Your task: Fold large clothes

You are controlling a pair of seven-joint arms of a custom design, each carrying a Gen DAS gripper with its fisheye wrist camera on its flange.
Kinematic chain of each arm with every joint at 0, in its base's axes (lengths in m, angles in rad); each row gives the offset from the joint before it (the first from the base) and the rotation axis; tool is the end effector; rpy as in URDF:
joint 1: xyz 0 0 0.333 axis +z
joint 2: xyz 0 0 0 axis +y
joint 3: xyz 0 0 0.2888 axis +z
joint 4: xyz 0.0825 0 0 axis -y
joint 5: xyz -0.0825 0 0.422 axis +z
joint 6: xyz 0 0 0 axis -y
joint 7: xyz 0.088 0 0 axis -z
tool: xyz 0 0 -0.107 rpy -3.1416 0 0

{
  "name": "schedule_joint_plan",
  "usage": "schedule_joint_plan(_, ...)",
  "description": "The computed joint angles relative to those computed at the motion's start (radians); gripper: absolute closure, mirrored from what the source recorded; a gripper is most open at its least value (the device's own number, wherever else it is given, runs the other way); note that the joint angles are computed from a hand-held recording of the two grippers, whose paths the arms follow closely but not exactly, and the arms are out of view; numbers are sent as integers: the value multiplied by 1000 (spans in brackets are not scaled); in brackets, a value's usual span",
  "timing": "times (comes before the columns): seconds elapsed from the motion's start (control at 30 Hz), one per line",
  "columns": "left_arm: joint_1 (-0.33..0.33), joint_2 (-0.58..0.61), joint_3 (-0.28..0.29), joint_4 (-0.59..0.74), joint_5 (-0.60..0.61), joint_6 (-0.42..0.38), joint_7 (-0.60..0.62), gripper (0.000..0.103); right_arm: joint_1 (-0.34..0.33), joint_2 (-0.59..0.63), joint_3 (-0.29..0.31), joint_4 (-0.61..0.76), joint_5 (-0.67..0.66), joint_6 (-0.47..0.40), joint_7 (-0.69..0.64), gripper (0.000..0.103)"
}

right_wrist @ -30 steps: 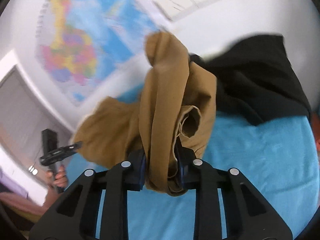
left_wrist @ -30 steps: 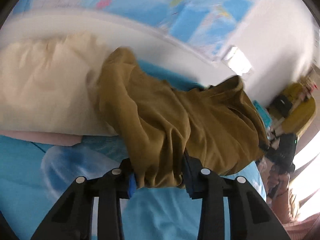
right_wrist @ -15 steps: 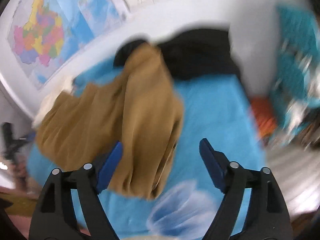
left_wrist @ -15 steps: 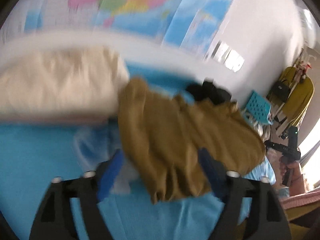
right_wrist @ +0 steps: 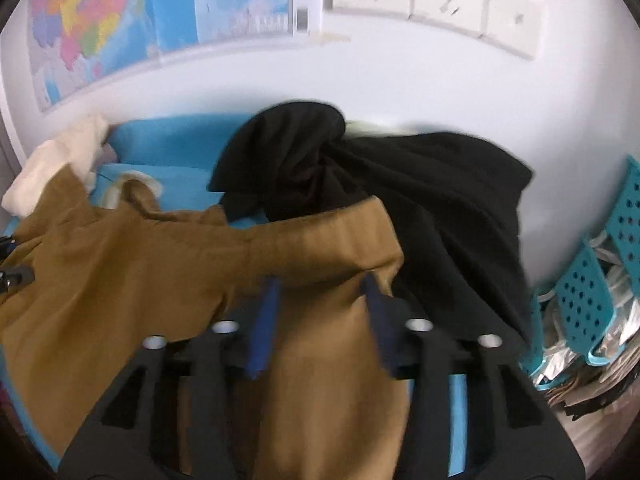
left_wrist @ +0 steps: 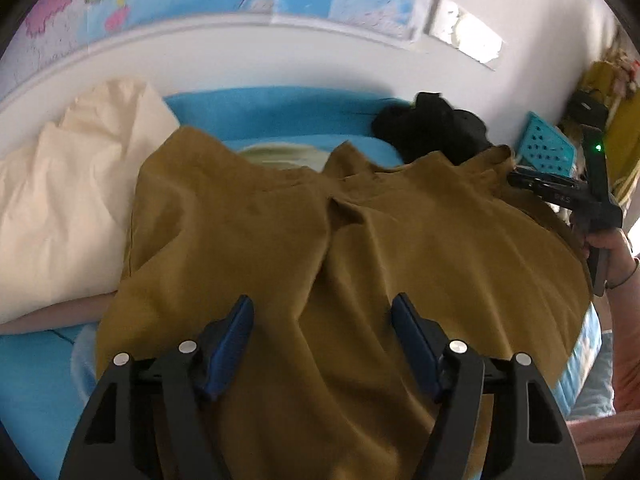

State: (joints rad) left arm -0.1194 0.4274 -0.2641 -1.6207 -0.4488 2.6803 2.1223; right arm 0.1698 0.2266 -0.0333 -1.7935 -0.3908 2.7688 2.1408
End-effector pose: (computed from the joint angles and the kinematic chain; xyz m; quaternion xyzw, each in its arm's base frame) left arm 0.6996 -0.2402 0.4118 -0.4605 0.8093 -0.3507 0.0997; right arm 0.6882 0.1126 0.4655 -0.6128 0.6912 -0.2728 0.2687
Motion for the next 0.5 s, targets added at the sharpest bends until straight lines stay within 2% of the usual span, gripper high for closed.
schedule_joint_plan(0.03, 5, 9, -2, 15, -7, -11, 0, 34, 4, 27, -4, 39, -9, -37, 1, 82)
schedule_joint_plan(0.07, 13, 12, -7, 17, -19, -15, 7, 34, 6, 46, -8, 67, -15, -68, 0, 102)
schedule_joint_plan(0.17, 17, 16, -5, 26, -29, -29, 0, 36, -22, 47, 2, 64, 49, -23, -27, 101)
schedule_joint_plan(0.23, 4, 14, 10, 32, -6, -33, -30, 37, 0, 17, -39, 36, -23, 29, 66, 102)
schedule_joint_plan(0.27, 1, 11, 13, 33, 1, -35, -40, 37, -10, 16, -31, 35, -11, 40, 58, 102)
schedule_joint_plan(0.37, 17, -4, -5, 33, -24, -30, -11, 34, -15, 60, -20, 95, -2, -40, 34, 102)
schedule_joint_plan(0.47, -7, -1, 17, 44, 17, -5, -37, 33, -22, 136, 2, 187, 49, -174, -37, 102)
schedule_joint_plan(0.5, -12, 7, 22, 57, 29, -10, -52, 33, -16, 133, -4, 175, 46, -158, -22, 102)
